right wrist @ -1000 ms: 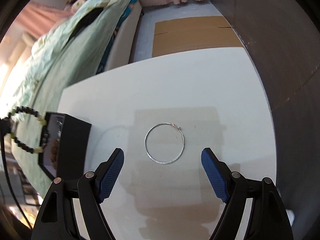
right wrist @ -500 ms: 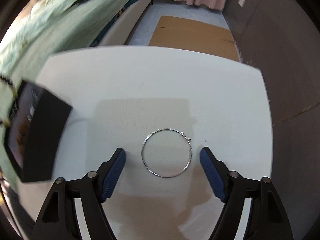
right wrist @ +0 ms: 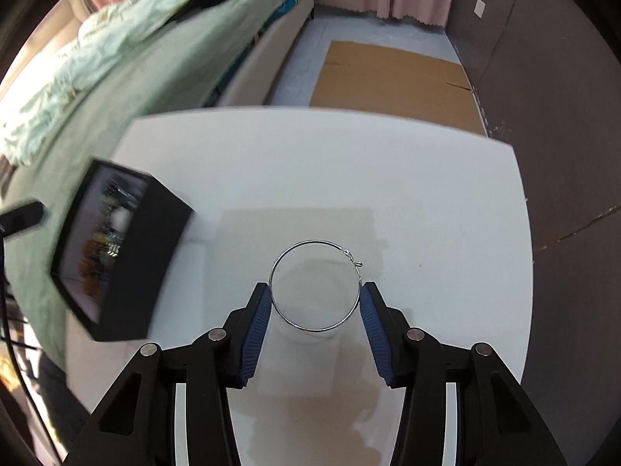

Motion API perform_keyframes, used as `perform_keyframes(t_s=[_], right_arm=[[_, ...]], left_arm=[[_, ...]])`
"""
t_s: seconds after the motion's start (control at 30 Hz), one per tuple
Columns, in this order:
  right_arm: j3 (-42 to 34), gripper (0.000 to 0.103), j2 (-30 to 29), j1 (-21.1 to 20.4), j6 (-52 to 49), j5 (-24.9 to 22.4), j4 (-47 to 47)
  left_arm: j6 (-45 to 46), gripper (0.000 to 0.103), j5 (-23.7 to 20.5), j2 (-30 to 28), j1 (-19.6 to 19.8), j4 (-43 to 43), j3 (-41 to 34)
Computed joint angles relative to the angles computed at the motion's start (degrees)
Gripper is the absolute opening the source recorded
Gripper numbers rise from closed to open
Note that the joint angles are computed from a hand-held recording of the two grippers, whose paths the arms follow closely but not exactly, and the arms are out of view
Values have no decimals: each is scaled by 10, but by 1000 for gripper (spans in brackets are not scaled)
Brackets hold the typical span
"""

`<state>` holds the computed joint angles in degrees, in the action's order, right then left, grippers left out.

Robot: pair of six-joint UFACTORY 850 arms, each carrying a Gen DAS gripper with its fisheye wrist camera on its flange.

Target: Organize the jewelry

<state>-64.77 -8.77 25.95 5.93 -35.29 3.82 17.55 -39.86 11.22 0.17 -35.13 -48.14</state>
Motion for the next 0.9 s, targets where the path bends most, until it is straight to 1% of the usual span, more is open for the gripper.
perform_keyframes(t_s=[0.03, 0.07, 0.1, 0.17, 0.37, 0.43, 0.47, 0.5, 0.53, 0.67, 0.73, 0.83, 0.87, 0.9], right_arm=[[-2, 48, 4, 2, -2, 3, 5], [-4, 48, 9, 4, -5, 5, 11], [-10, 48, 13, 6, -16, 7, 25], [-18, 48, 18, 11, -35, 10, 47], [-42, 48, 15, 38, -78, 15, 104], [-46, 48, 14, 48, -80, 17, 106], [-52, 40, 10, 54, -82, 17, 108], [-59, 27, 4, 58, -91, 12, 122], [-64, 26, -1, 60, -98, 8, 136], [-75, 26, -13, 72, -102, 10, 149], [-79, 25, -17, 77, -97, 11, 151], [-71, 26, -10, 78, -63, 18, 125], [-68, 28, -9, 73, -54, 16, 122], [-67, 34, -9, 70, -45, 14, 117]], left_arm=[[1, 34, 3, 5, 2, 0, 3], [3, 47, 8, 10, 5, -3, 7], [8, 55, 13, 17, 9, -10, 11], [13, 57, 14, 25, 19, -19, 16], [16, 57, 7, 40, 50, -21, 22], [25, 57, 7, 45, 63, -30, 24], [30, 57, 7, 47, 70, -32, 25], [33, 57, 5, 50, 74, -33, 26], [38, 57, 4, 55, 82, -34, 27], [51, 65, 0, 70, 100, -36, 30], [55, 66, -2, 77, 109, -36, 32], [62, 66, -9, 86, 123, -39, 37], [63, 66, -10, 88, 126, -38, 38], [65, 66, -11, 91, 129, -39, 39]])
